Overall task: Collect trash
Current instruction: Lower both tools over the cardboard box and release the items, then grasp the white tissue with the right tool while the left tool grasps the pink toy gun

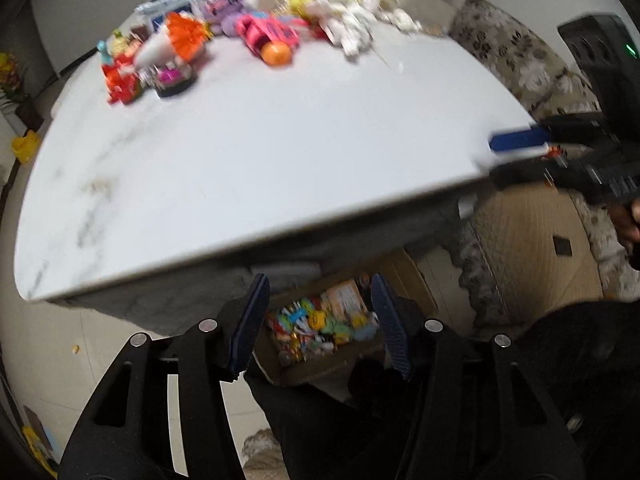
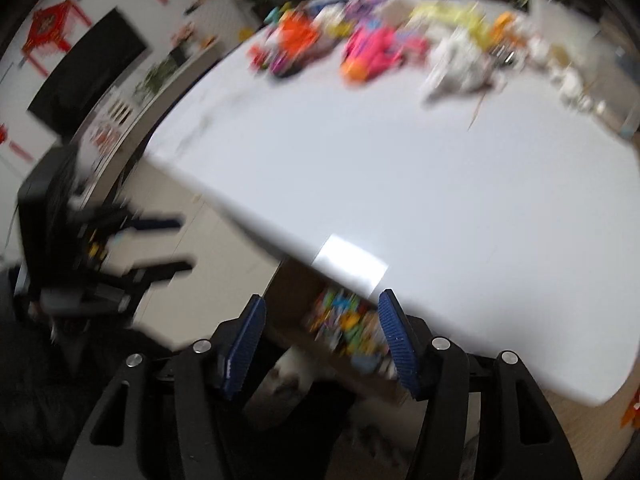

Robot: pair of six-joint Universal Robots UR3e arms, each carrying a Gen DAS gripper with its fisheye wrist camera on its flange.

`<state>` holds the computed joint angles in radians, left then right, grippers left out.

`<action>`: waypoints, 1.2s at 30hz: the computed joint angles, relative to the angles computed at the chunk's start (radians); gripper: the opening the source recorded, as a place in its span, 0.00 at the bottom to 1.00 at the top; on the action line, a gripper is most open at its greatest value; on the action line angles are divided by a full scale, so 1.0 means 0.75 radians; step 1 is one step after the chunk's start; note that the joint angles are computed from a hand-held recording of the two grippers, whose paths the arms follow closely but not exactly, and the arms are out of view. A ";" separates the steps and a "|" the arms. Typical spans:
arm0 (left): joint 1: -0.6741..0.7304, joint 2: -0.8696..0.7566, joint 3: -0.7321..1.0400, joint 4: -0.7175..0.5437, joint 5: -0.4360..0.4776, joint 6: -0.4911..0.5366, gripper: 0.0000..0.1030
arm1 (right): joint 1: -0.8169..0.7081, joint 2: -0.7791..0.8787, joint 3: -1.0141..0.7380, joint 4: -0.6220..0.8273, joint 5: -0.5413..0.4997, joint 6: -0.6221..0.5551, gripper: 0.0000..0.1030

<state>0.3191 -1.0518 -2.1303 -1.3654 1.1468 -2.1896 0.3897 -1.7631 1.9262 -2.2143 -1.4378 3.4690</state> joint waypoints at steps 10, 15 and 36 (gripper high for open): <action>-0.161 -0.435 0.294 0.381 0.036 -0.394 0.65 | -0.239 0.663 -0.657 -0.141 -0.255 -0.035 0.71; -0.149 -0.548 0.401 0.341 0.023 -0.454 0.65 | -0.251 0.889 -0.931 -0.009 -0.272 -0.069 0.25; -0.708 -1.705 1.594 0.497 0.343 -1.062 0.68 | -0.392 -0.191 0.000 0.043 0.006 0.121 0.13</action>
<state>-0.2118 -2.3303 -0.9346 -0.9928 1.4043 -2.9864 0.0954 -1.9064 1.9265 -2.1820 -1.4332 3.5599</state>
